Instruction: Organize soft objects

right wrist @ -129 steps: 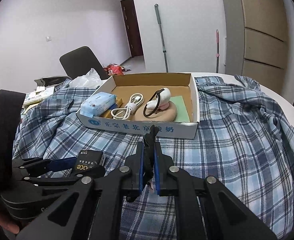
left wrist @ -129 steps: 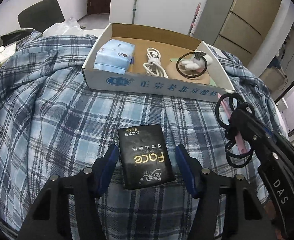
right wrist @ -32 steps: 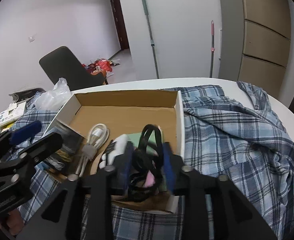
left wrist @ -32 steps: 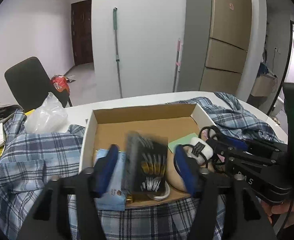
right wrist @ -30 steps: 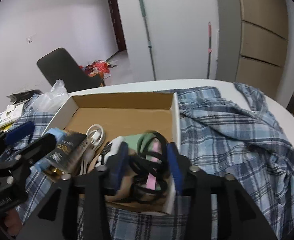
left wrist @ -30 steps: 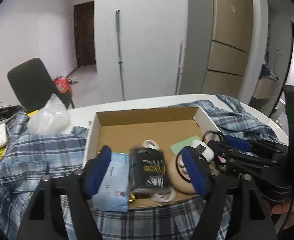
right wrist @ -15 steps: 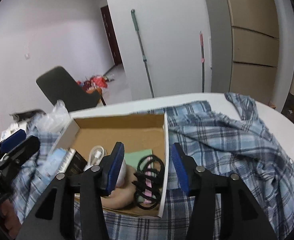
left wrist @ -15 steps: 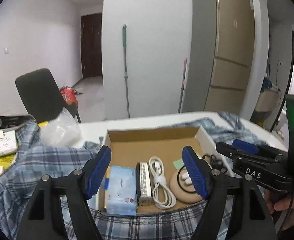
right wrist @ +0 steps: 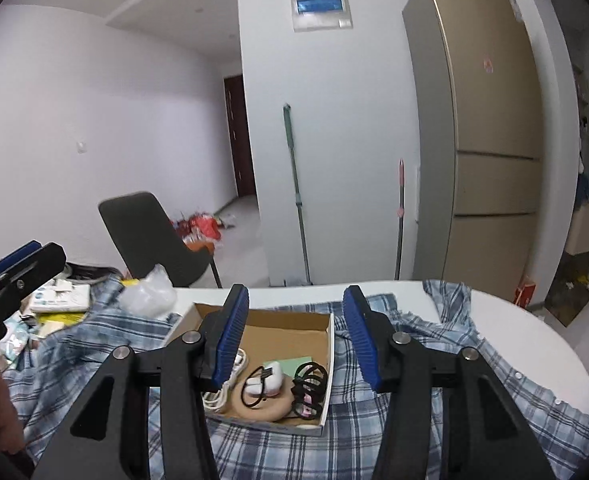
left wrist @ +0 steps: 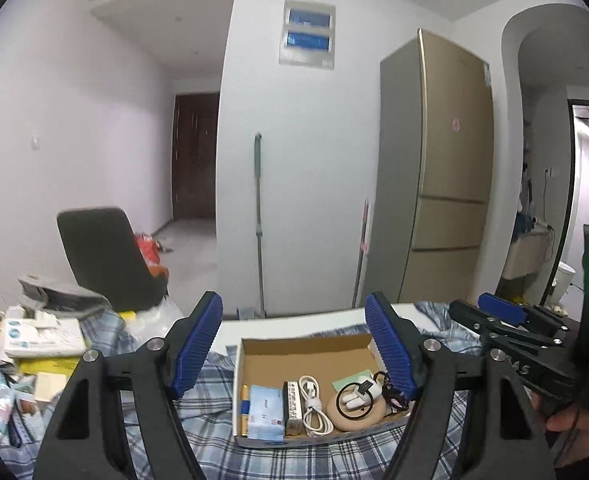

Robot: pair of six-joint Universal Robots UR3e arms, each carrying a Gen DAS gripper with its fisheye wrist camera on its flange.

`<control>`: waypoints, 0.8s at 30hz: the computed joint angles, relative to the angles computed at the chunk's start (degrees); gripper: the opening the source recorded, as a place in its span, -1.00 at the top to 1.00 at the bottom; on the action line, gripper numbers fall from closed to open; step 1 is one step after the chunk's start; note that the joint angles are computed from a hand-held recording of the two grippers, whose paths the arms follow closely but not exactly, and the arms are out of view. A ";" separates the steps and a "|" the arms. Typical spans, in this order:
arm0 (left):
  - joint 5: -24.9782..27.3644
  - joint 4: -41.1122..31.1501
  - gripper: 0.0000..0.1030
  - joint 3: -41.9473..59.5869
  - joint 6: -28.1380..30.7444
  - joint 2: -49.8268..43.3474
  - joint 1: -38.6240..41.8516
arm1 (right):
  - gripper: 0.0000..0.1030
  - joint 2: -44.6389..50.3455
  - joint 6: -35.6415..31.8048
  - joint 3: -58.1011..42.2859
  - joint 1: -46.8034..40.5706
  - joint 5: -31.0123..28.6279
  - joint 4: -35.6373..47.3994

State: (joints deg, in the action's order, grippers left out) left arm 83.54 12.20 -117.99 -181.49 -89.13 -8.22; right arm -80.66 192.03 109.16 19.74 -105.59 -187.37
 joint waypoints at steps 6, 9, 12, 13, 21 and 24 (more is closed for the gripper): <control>-1.68 4.36 -0.69 -11.24 1.41 11.31 2.39 | -0.08 -4.94 -1.47 4.48 6.10 -8.07 -3.23; -3.55 3.91 -0.88 -16.03 1.09 17.25 3.95 | -0.70 -6.17 -1.12 6.77 8.62 -10.48 -5.98; -7.17 5.01 -1.00 -20.86 0.05 22.70 6.71 | -1.00 -6.09 -1.36 9.36 10.96 -13.22 -10.97; -7.36 6.42 -1.00 -22.39 0.26 23.75 6.97 | -1.00 -6.16 -1.35 10.06 11.42 -13.59 -11.89; -1.80 15.70 -1.00 -28.69 2.77 23.33 3.64 | -1.00 -5.28 -0.48 16.17 12.28 -13.81 -20.34; -1.20 20.94 -1.00 -30.62 2.71 20.70 2.59 | -1.00 -5.17 -1.22 19.74 11.46 -11.95 -24.39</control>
State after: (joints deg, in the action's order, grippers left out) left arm 82.34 33.14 -148.61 -178.78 -68.43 -5.63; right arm -85.83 190.81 128.90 31.21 -117.54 -211.76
